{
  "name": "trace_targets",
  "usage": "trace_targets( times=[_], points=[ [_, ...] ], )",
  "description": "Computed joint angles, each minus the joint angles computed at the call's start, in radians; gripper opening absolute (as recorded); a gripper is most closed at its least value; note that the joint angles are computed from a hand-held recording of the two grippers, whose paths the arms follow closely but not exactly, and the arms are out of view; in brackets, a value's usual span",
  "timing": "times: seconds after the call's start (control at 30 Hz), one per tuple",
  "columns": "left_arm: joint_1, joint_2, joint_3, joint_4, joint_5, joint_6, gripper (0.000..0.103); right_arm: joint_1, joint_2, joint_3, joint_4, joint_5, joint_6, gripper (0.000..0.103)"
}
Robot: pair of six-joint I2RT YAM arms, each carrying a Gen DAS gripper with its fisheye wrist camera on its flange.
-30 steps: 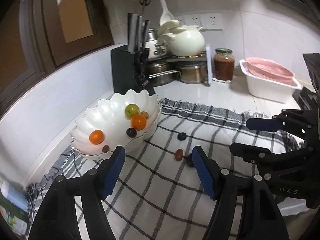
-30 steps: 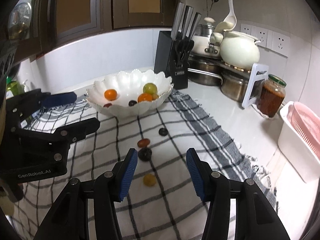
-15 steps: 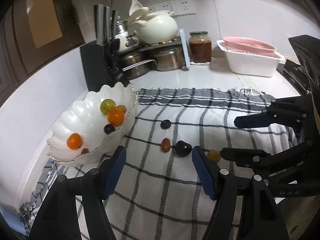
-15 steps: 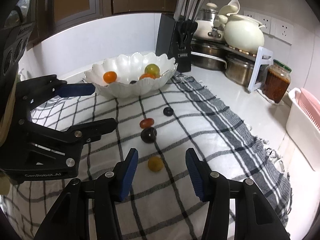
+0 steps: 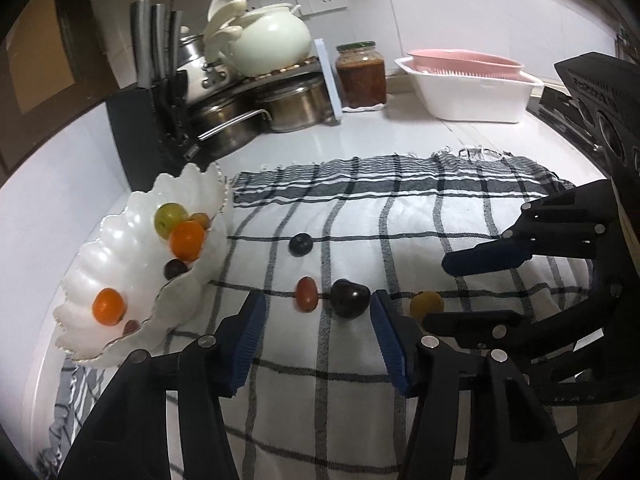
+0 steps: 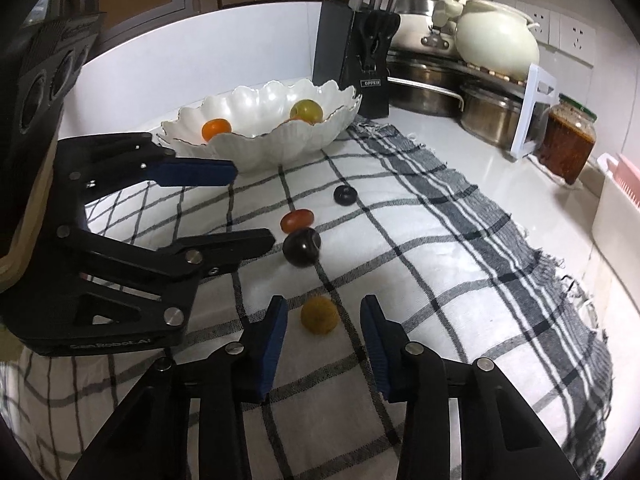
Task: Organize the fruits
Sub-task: 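Grasp the dark plum with the left tool while the right tool grasps another yellow-brown plum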
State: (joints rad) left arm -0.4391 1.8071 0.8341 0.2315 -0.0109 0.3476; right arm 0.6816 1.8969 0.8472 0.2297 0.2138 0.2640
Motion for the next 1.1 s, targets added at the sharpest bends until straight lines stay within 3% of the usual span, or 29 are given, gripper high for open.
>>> trace_targets(
  times=[0.27, 0.7, 0.87, 1.1],
  points=[
    [0.007, 0.08, 0.074, -0.036, 0.06, 0.021, 0.046, -0.006, 0.022, 0.007, 0.012, -0.012, 0.014, 0.039],
    [0.013, 0.164, 0.153, -0.075, 0.112, -0.001, 0.038, -0.025, 0.058, 0.021, 0.026, -0.056, 0.029, 0.029],
    [0.015, 0.199, 0.184, -0.093, 0.115, -0.021, 0.031, -0.026, 0.067, 0.027, 0.028, -0.065, 0.027, 0.024],
    [0.016, 0.204, 0.189, -0.11, 0.11, -0.053, 0.029, -0.031, 0.066, 0.024, 0.035, -0.072, 0.032, 0.023]
  ],
)
